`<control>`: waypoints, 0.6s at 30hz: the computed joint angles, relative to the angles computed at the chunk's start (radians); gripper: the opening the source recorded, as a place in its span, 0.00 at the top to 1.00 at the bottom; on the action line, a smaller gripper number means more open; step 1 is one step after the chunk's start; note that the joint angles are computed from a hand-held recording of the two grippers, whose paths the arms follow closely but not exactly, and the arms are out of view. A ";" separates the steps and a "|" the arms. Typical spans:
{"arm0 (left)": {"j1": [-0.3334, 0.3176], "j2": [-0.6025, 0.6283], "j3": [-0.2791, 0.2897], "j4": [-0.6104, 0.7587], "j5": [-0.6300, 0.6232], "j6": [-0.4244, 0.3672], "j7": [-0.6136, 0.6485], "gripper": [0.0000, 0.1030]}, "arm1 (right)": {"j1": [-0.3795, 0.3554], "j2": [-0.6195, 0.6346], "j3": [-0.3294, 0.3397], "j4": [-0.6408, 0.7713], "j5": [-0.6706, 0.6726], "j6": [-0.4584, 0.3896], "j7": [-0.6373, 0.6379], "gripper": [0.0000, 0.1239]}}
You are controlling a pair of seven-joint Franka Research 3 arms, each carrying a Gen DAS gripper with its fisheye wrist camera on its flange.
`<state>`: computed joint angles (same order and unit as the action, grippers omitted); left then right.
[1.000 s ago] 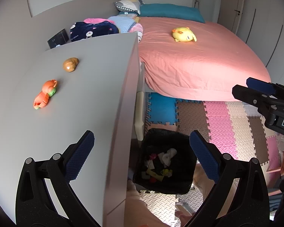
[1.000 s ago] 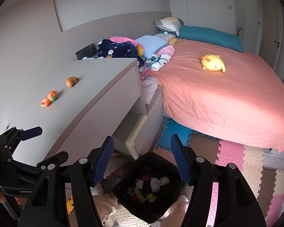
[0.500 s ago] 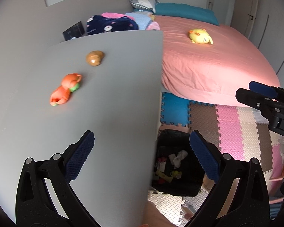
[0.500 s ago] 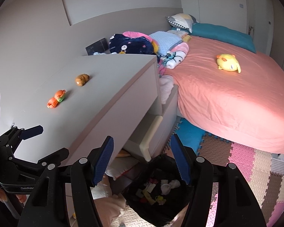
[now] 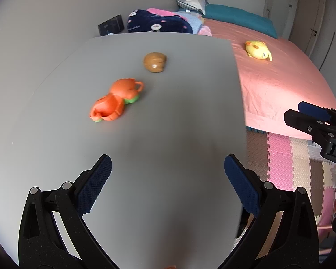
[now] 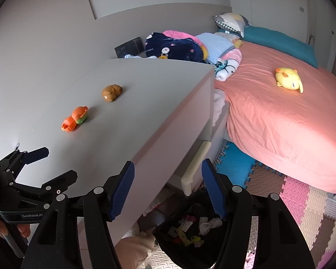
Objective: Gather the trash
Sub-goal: 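Move both grippers back over the desk toward the orange toy, then grasp the orange toy with the left gripper while the right grasps the brown plush toy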
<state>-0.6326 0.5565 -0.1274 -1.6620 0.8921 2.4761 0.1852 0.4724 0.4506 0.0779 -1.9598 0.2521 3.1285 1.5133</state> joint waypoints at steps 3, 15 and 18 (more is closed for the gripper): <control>0.011 -0.007 0.005 -0.015 0.002 0.007 -0.001 0.05 | 0.009 0.035 -0.003 0.055 -0.006 -0.027 0.003 0.49; 0.086 -0.023 0.033 -0.061 0.032 0.101 -0.026 0.05 | 0.055 0.187 -0.035 0.313 -0.052 -0.143 0.064 0.49; 0.099 -0.012 0.038 -0.048 0.031 0.119 -0.002 0.05 | 0.063 0.225 -0.042 0.381 -0.064 -0.176 0.082 0.49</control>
<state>-0.5333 0.5441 -0.0892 -1.7104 0.9236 2.5955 0.1829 0.5349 0.6751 0.0358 -1.5789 0.1879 2.9530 1.5956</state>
